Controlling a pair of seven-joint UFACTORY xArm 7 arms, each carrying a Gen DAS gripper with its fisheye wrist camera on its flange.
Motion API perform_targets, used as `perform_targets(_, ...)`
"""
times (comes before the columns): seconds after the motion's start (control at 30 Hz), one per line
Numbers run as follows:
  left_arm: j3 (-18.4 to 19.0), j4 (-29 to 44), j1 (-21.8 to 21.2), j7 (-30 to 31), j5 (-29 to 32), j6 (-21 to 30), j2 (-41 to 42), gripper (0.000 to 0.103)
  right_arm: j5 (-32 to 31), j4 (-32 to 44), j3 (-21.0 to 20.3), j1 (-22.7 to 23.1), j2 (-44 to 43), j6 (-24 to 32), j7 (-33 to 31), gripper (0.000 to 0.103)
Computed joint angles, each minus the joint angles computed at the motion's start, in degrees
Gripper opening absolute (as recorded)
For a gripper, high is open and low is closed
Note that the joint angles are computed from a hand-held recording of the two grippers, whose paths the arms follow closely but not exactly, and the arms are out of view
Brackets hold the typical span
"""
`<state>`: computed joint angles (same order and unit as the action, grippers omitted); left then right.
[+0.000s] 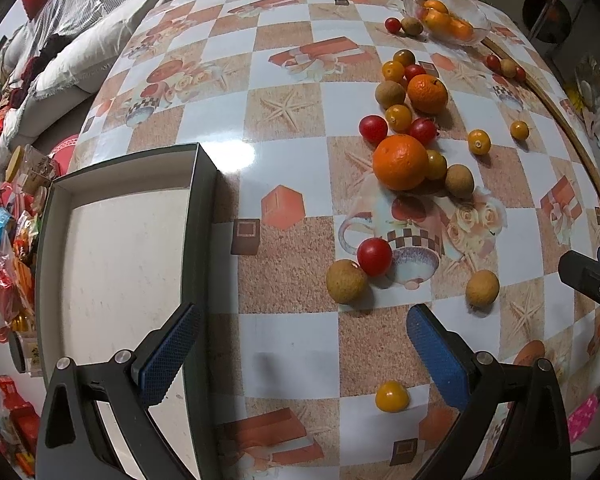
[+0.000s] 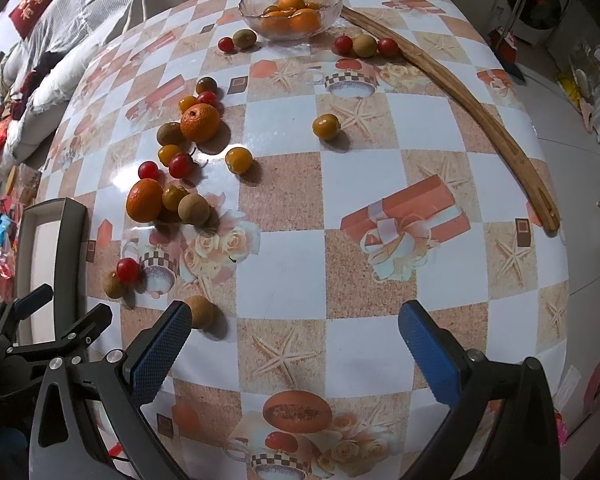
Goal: Organize fruits
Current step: 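Move both tools toward the kiwis among the scattered fruit, then close the left tool on a kiwi while the right tool grasps another kiwi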
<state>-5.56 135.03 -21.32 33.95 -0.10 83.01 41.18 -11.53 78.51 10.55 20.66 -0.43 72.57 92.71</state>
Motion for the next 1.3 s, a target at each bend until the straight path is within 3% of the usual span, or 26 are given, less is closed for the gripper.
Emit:
perform_targets(0.27,0.0,-1.7,0.1,0.2,0.2,-1.2,-0.6,0.103,0.2,-0.1,0.1,0.2,0.1,-0.2,0.3,0.103)
perform_targets(0.7,-1.3,-10.9,0.7,4.2,-0.5,-8.8,-4.3,0.103,1.2,-0.6,-0.4,-0.2,0.7,-2.2,-1.9,0.103)
perform_targets(0.97,-1.8,-9.5,0.8,4.4,-2.0,-8.5,-2.7,0.102,1.8,-1.4,-1.4,-1.3,1.8,-6.4,-5.0,0.102)
perform_targets(1.03,-1.8,-7.7,0.6,4.3,-2.0,-6.8,-1.5,0.089,1.9,-1.6,-1.7,-1.7,2.2,-7.8,-6.5,0.100)
perform_targets(1.17,-1.2,-4.3,0.0,3.2,-1.6,-4.9,0.9,0.089,1.9,-0.5,-2.3,-2.3,3.9,-9.1,-10.2,0.096)
perform_targets(1.27,-1.2,-3.2,-0.3,3.3,-1.6,-4.9,1.8,0.089,3.1,-0.3,-2.8,-2.9,5.2,-11.9,-13.4,0.086)
perform_targets(1.3,-1.2,-3.2,-0.3,3.4,-1.7,-4.9,1.8,0.084,3.6,-0.2,-3.0,-3.1,5.8,-13.1,-14.4,0.081)
